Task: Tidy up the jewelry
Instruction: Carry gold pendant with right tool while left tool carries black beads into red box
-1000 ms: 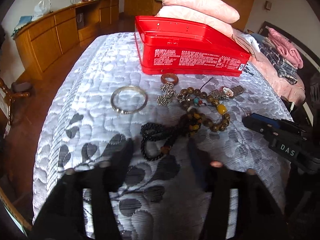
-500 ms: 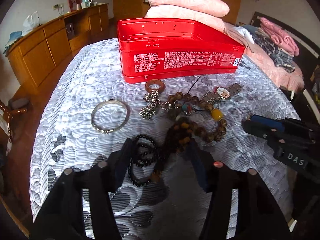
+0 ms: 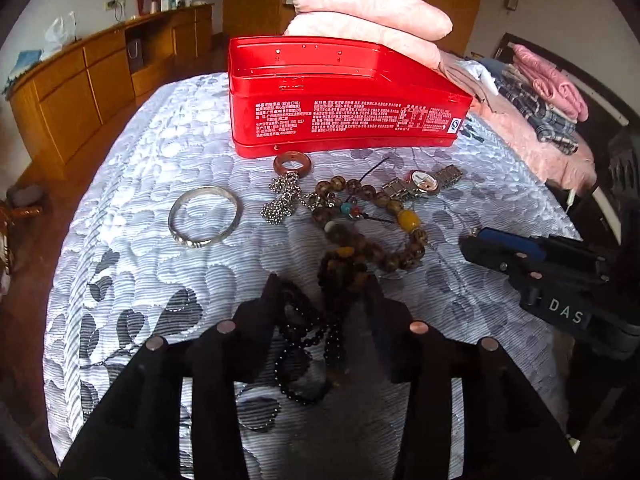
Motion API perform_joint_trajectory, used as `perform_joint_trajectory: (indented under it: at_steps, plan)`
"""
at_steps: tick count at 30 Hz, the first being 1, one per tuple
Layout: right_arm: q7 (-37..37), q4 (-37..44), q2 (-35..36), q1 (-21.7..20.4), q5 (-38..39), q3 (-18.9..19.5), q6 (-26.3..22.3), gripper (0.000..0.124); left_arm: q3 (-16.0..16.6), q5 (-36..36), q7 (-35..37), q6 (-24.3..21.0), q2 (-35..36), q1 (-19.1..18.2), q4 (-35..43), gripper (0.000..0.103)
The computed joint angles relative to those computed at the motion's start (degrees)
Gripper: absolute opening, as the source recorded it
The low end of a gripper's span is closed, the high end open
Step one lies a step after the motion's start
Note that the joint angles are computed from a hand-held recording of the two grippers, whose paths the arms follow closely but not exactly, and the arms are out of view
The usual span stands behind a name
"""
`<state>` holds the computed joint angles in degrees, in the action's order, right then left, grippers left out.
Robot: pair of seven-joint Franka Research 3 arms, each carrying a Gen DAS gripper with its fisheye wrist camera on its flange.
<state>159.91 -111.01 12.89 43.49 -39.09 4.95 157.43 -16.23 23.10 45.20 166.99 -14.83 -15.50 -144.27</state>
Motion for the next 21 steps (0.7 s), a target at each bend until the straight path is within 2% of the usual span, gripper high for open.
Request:
perform_joint_trajectory:
  at_steps: [2, 4, 7, 11, 21]
  plan:
    - [-0.05, 0.29, 0.09, 0.26, -0.47, -0.01, -0.73, 0.023, -0.94, 1.12, -1.7, -0.35, 0.04, 0.76, 0.23, 0.037]
    - [0.0, 0.3, 0.11, 0.27, -0.69, 0.01, -0.68, 0.023, -1.13, 1.58, -2.77, -0.1, -0.12, 0.89, 0.07, 0.028]
    - [0.27, 0.04, -0.09, 0.24, -0.95, 0.0, -0.2, 0.023, -0.02, 0.09, -2.83, 1.18, -0.51, 0.07, -0.68, 0.021]
    - [1.0, -0.23, -0.75, 0.23, -2.27, -0.1, 0.08, 0.023, 1.37, -2.28, -1.41, 2.79, -1.4, -1.02, -1.77, 0.021]
    - [1.81, 0.96, -2.63, -1.81, -6.1, 0.03, 1.25, 0.023, 0.81, -2.33, -0.99, 5.9, -3.74, 0.9, -1.85, 0.021]
